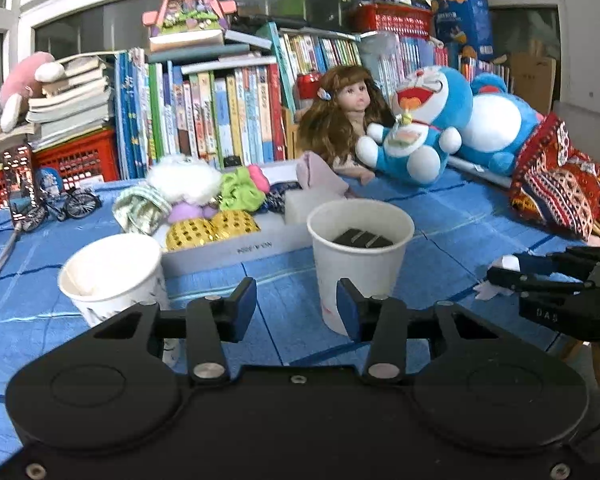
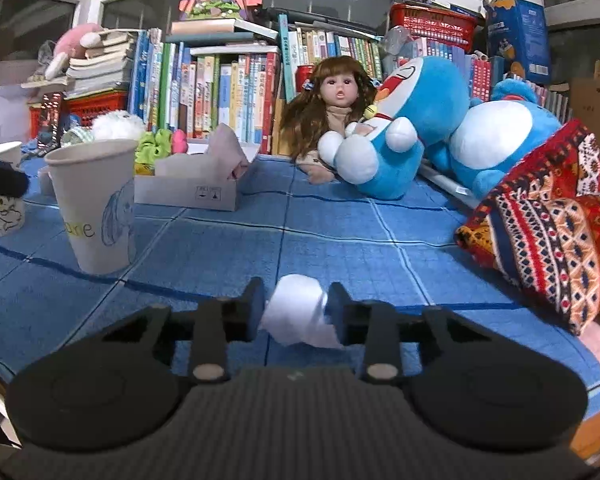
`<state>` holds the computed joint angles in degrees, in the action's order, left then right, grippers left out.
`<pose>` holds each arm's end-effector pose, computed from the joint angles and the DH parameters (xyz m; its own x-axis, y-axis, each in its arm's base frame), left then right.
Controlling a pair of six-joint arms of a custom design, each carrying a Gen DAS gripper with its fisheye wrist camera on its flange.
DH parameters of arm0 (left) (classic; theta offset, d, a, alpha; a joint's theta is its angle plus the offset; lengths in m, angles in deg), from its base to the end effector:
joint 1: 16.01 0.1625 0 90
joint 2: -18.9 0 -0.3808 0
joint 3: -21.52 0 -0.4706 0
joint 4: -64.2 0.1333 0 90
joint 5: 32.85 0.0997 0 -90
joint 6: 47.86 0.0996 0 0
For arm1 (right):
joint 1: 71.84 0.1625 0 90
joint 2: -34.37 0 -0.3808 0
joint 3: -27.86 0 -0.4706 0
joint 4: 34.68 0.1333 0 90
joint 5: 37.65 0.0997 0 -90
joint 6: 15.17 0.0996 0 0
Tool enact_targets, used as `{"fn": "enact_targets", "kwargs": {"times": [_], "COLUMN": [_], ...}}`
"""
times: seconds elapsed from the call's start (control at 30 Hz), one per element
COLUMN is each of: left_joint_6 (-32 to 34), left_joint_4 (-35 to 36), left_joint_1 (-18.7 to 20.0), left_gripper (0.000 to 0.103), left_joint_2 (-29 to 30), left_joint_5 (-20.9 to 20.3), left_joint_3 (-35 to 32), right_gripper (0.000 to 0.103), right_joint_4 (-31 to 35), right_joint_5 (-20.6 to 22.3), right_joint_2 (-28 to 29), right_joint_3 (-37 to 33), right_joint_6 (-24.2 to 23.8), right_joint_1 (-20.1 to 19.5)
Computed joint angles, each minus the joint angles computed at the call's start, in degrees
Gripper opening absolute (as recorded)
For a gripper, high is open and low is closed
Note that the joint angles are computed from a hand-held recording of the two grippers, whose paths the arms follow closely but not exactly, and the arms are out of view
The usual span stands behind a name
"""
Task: Organize soft objects
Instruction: 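Close the right tool on the white tissue lying on the table, then carry the white tissue with the right tool and lower it into the box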
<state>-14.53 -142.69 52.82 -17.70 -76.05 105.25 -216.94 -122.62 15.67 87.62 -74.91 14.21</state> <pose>-0.0696 -0.7498 0.1146 -0.6711 -0.1491 -0.7262 0.5909 0.4842 -0.6454 0.0828 -0.8631 -0.0090 -0.5404 -0.5397 0.6455 -0.8407 0.3154 -0.4402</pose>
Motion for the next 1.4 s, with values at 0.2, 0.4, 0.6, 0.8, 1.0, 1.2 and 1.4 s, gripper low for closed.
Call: {"fn": "enact_targets", "kwargs": {"times": [0.2,0.4,0.6,0.8,1.0,1.2,1.4], "left_joint_6": [0.42,-0.13,2.34,4.0,3.19,5.34,7.64], "left_joint_4": [4.4,7.84,7.68,6.58,5.26,0.64,-5.35], "left_joint_1": [0.54,0.8,0.76,0.82,0.99,0.88,0.43], "left_gripper": [0.042,0.039,0.039,0.033,0.027,0.023,0.022], "left_joint_2": [1.99,4.11,5.63,6.2,5.73,5.02,0.33], "left_joint_5": [1.12,2.65,1.42,1.25,2.23,2.74,1.04], "left_joint_3": [-2.3,-5.17,-6.31,-6.65,-6.14,-4.63,1.5], "right_gripper": [0.032,0.032,0.033,0.033,0.033,0.033,0.033], "right_joint_4": [0.57,3.87,7.09,8.48,11.06,12.14,13.01], "right_joint_5": [3.88,7.78,12.14,13.66,13.2,11.74,9.81], "right_joint_2": [-0.5,-1.92,-2.86,-3.51,-3.07,-1.58,0.06], "right_joint_3": [-0.08,-0.5,-2.08,-1.35,-0.56,-2.45,-4.96], "right_joint_6": [1.3,6.66,13.91,17.27,14.85,14.96,14.8], "right_joint_1": [-1.09,-2.46,-3.88,-4.13,-3.16,-2.2,-1.5]}}
